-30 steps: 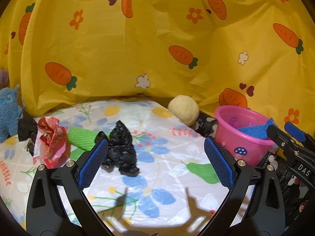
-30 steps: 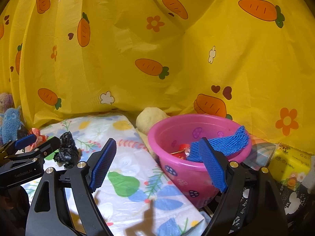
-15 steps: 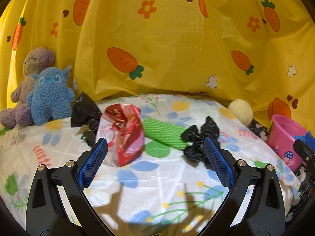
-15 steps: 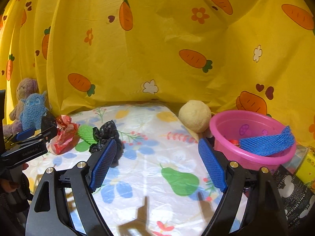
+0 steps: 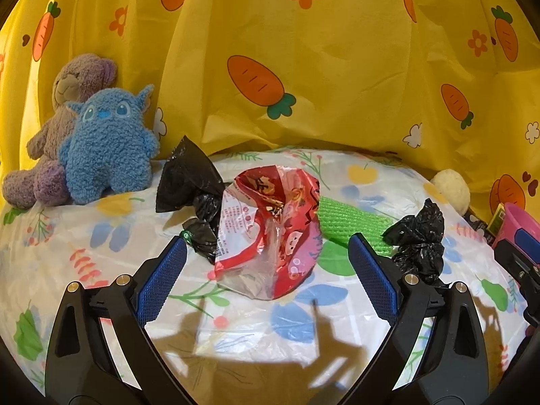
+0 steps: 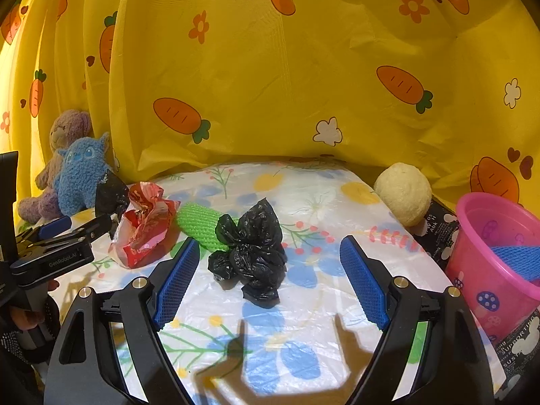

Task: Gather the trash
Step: 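Grasp the red snack wrapper with the left gripper while the right gripper grasps the black bag, then carry the red wrapper and black bag over the pink bucket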

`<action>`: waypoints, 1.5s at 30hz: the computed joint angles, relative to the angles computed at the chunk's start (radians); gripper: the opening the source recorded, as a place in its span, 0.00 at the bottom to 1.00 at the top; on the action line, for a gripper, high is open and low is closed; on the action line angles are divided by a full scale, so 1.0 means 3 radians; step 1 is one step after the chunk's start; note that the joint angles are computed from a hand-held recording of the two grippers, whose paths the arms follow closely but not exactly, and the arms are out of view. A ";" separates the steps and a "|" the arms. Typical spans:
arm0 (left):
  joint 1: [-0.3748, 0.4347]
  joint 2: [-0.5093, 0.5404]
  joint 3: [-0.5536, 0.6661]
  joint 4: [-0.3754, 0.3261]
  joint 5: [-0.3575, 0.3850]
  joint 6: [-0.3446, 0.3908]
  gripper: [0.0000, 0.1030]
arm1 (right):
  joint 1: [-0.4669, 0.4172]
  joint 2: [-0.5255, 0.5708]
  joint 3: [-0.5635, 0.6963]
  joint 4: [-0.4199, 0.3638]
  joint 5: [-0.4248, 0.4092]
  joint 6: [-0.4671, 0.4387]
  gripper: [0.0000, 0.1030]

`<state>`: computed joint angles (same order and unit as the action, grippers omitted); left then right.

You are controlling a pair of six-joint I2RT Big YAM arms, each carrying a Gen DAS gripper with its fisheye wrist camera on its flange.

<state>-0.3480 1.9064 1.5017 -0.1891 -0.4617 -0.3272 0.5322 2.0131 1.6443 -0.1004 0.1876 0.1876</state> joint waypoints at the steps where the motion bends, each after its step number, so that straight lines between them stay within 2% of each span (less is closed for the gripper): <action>1: 0.0019 0.0046 0.0066 -0.0060 0.0036 -0.0024 0.89 | 0.0001 0.0045 0.0075 -0.0058 -0.0009 0.0013 0.80; 4: 0.0076 0.0181 0.0261 -0.0242 0.0171 -0.0110 0.85 | -0.0004 0.0164 0.0280 -0.0204 -0.0045 0.0031 0.80; 9: 0.0147 0.0368 0.0521 -0.0504 0.0246 -0.0255 0.71 | -0.0017 0.0377 0.0628 -0.0450 -0.0096 0.0022 0.80; 12: 0.0181 0.0437 0.0625 -0.0628 0.0370 -0.0312 0.57 | -0.0022 0.0494 0.0810 -0.0586 -0.0096 -0.0002 0.80; 15: 0.0213 0.0458 0.0653 -0.0658 0.0504 -0.0376 0.42 | -0.0033 0.0629 0.1022 -0.0772 -0.0148 0.0018 0.80; 16: 0.0222 0.0466 0.0664 -0.0669 0.0543 -0.0385 0.34 | -0.0036 0.0671 0.1089 -0.0828 -0.0155 0.0025 0.80; 19: 0.0238 0.0464 0.0655 -0.0649 0.0637 -0.0413 0.17 | -0.0047 0.0774 0.1256 -0.0986 -0.0208 0.0033 0.74; 23: 0.0222 0.0414 0.0568 -0.0525 0.0685 -0.0366 0.06 | -0.0054 0.0871 0.1408 -0.1139 -0.0278 0.0039 0.63; 25: 0.0199 0.0351 0.0484 -0.0399 0.0700 -0.0325 0.04 | -0.0059 0.0904 0.1460 -0.1202 -0.0304 0.0042 0.58; 27: 0.0173 0.0261 0.0365 -0.0213 0.0674 -0.0287 0.04 | -0.0065 0.0925 0.1498 -0.1240 -0.0327 0.0061 0.48; 29: 0.0157 0.0189 0.0270 -0.0060 0.0670 -0.0267 0.04 | -0.0068 0.0955 0.1555 -0.1295 -0.0344 0.0065 0.44; 35: 0.0117 0.0117 0.0169 0.0097 0.0647 -0.0209 0.04 | -0.0074 0.1006 0.1651 -0.1396 -0.0414 0.0016 0.21; 36: 0.0118 0.0110 0.0156 0.0110 0.0652 -0.0209 0.04 | -0.0075 0.0996 0.1631 -0.1373 -0.0419 0.0015 0.15; 39: 0.0115 0.0109 0.0150 0.0106 0.0650 -0.0214 0.04 | -0.0070 0.0954 0.1545 -0.1269 -0.0383 0.0020 0.09; 45: 0.0114 0.0112 0.0152 0.0094 0.0636 -0.0217 0.04 | -0.0064 0.0610 0.0970 -0.0718 -0.0261 0.0016 0.08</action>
